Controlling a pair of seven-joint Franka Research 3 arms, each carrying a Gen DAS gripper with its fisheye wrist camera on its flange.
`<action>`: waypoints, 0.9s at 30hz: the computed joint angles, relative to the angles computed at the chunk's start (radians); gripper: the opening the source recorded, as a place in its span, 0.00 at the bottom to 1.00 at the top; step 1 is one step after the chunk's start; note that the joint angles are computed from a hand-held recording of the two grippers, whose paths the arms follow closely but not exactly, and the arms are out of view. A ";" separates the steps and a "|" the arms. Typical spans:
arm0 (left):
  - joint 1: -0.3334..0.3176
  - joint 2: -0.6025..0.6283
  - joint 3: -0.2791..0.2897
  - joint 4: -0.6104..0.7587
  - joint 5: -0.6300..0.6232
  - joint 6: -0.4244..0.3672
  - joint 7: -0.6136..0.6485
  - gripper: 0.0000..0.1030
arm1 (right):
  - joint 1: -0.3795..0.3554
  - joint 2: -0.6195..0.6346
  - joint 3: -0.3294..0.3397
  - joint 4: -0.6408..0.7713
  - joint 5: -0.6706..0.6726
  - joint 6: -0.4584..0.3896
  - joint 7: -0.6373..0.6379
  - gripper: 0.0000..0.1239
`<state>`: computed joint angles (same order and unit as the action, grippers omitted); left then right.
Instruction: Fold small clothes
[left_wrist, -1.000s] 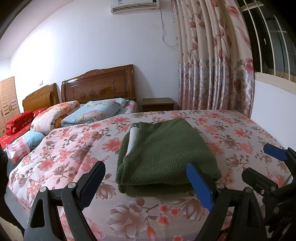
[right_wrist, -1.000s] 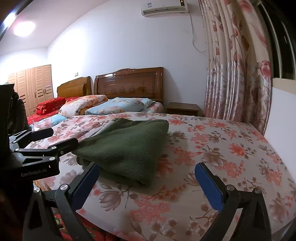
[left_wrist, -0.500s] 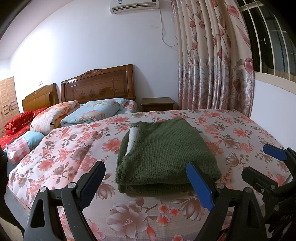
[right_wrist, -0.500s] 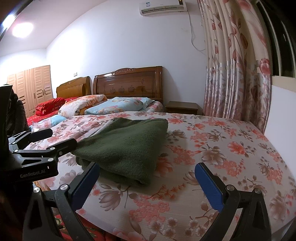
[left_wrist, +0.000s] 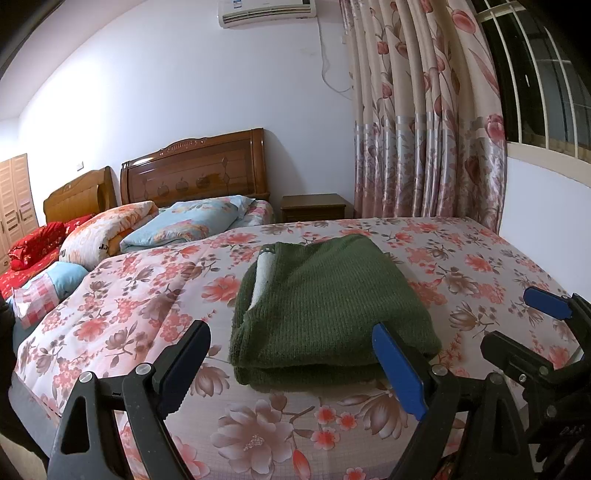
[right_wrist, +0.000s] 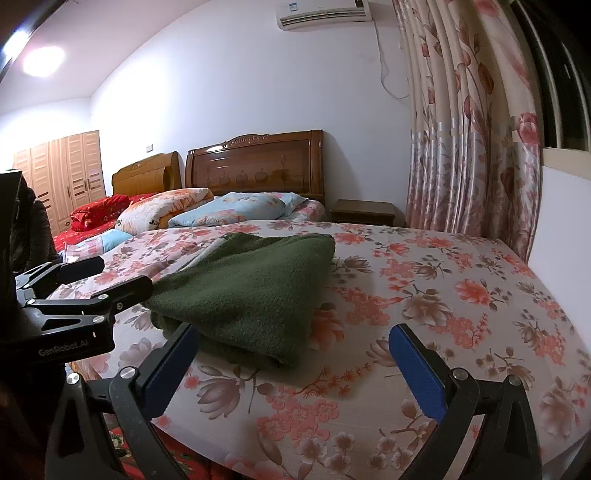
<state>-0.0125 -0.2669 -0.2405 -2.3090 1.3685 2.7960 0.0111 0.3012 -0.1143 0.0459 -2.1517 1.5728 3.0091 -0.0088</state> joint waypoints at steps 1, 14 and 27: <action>0.000 0.000 0.000 0.000 0.000 0.000 0.000 0.89 | 0.000 0.000 0.000 0.000 -0.001 -0.001 0.001 0.83; -0.001 -0.001 0.001 -0.001 -0.002 0.000 0.001 0.88 | 0.002 -0.001 0.001 -0.007 -0.017 0.003 0.025 0.83; 0.000 -0.001 0.001 -0.001 -0.002 0.001 0.002 0.88 | 0.003 0.000 -0.001 -0.006 -0.022 0.002 0.031 0.83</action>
<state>-0.0128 -0.2678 -0.2397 -2.3101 1.3670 2.7973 0.0127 0.3044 -0.1140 0.0449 -2.1572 1.5508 3.0116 0.0220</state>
